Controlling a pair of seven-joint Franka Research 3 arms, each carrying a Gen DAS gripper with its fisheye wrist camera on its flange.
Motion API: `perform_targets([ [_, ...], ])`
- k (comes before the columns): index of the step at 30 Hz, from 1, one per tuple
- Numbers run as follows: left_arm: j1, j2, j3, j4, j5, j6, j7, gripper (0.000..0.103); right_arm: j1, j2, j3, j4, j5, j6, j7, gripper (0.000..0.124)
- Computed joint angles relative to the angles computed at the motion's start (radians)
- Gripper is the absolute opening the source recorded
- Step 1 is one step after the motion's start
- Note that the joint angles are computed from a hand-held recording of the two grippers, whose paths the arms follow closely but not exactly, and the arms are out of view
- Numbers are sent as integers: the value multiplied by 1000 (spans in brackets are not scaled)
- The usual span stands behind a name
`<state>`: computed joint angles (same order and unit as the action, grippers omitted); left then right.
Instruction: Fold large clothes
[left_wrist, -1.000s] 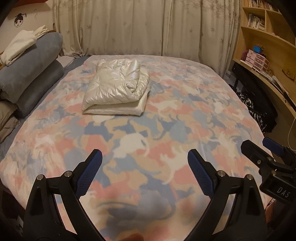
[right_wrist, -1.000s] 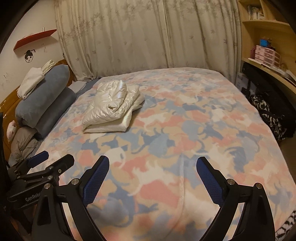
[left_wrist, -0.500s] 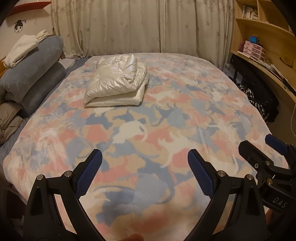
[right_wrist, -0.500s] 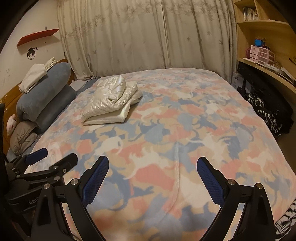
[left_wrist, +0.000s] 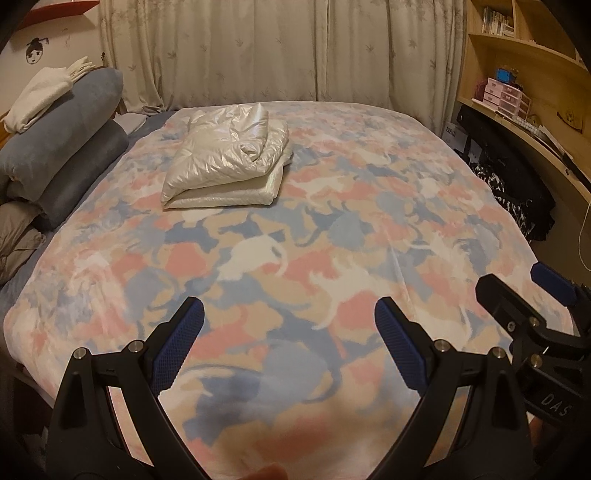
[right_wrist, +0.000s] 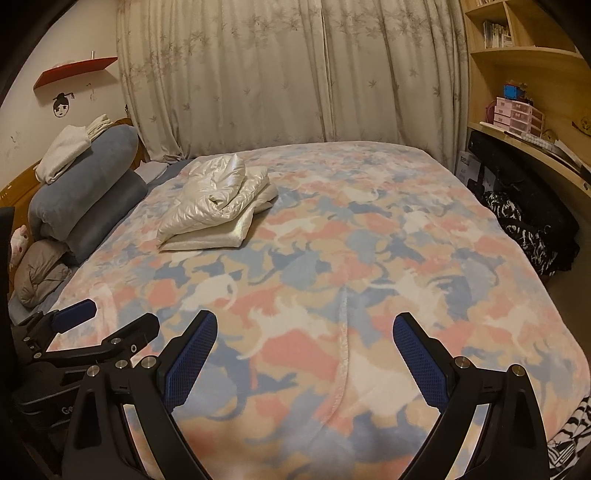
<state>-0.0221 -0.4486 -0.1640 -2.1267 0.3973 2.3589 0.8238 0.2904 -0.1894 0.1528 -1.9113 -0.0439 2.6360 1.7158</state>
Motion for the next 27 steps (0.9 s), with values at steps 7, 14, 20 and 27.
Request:
perform_targets([
  [7, -1, 1, 4, 3, -1, -1, 4, 93, 3, -5, -2, -11, 8, 7, 0, 97],
  [14, 0, 4, 3, 5, -1, -1, 2, 93, 2, 0, -4, -3, 13, 6, -9, 97],
  [20, 0, 2, 6, 2, -6, 2, 8, 93, 1, -5, -2, -12, 13, 11, -7, 97],
  [27, 3, 2, 11, 1, -7, 7, 17, 93, 0, -5, 0, -14, 10, 13, -1, 97],
])
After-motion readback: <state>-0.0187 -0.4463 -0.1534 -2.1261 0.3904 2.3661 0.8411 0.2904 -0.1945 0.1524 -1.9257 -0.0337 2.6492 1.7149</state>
